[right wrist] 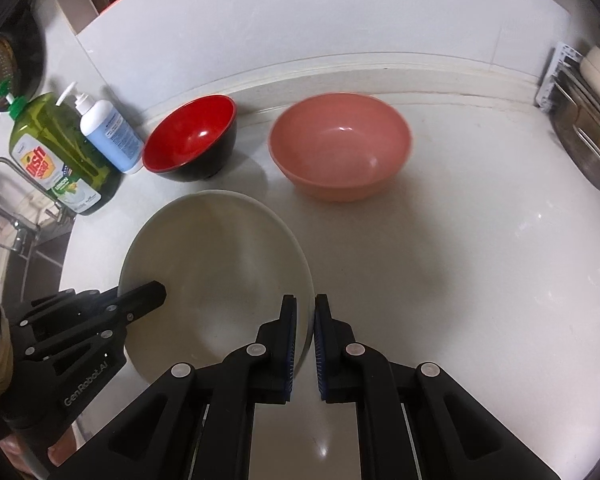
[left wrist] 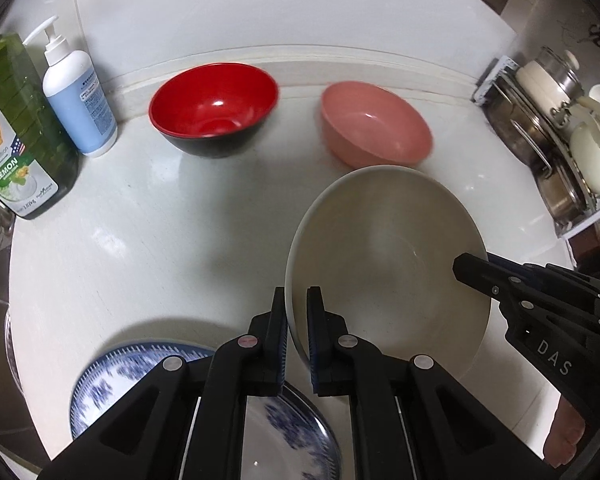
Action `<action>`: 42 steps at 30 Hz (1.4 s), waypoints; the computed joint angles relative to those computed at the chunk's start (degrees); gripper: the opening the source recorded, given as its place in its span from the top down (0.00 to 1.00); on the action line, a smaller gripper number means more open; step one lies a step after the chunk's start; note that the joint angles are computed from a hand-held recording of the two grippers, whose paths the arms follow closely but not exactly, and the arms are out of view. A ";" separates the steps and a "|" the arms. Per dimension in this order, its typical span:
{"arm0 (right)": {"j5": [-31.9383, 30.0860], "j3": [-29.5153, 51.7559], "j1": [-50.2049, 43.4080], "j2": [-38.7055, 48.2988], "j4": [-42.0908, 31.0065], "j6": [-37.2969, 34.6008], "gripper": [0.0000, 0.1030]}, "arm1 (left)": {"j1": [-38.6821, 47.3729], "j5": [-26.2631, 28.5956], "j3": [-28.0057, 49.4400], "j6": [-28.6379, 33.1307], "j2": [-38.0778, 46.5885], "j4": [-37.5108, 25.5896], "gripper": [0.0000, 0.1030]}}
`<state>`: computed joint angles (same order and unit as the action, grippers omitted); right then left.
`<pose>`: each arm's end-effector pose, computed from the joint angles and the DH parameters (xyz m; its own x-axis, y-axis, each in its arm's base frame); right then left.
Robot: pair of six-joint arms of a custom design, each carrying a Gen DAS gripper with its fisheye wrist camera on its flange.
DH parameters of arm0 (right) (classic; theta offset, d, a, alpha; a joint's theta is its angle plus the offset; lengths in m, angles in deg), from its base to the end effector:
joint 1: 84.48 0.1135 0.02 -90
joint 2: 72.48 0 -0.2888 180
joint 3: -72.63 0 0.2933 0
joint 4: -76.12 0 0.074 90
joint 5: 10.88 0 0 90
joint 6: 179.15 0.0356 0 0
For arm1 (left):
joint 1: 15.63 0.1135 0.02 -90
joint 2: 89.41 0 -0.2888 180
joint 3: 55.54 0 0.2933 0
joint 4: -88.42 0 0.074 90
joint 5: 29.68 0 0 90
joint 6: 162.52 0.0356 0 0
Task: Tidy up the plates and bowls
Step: 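Lift the white bowl with both grippers and carry it toward the plate stack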
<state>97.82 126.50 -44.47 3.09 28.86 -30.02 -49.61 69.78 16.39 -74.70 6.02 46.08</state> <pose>0.2059 0.1579 0.1842 -0.8138 0.3784 -0.4411 0.3464 0.9253 0.1546 0.2961 -0.2066 0.1845 -0.7791 0.4799 -0.4033 0.5779 0.7992 -0.1654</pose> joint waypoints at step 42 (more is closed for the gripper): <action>-0.35 -17.33 9.94 -25.96 -16.29 15.03 0.90 | -17.04 -3.90 -6.61 -13.33 0.13 2.01 0.88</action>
<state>97.47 109.18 -34.53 -22.87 12.57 -14.99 -66.65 65.88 9.77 -88.03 6.14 48.10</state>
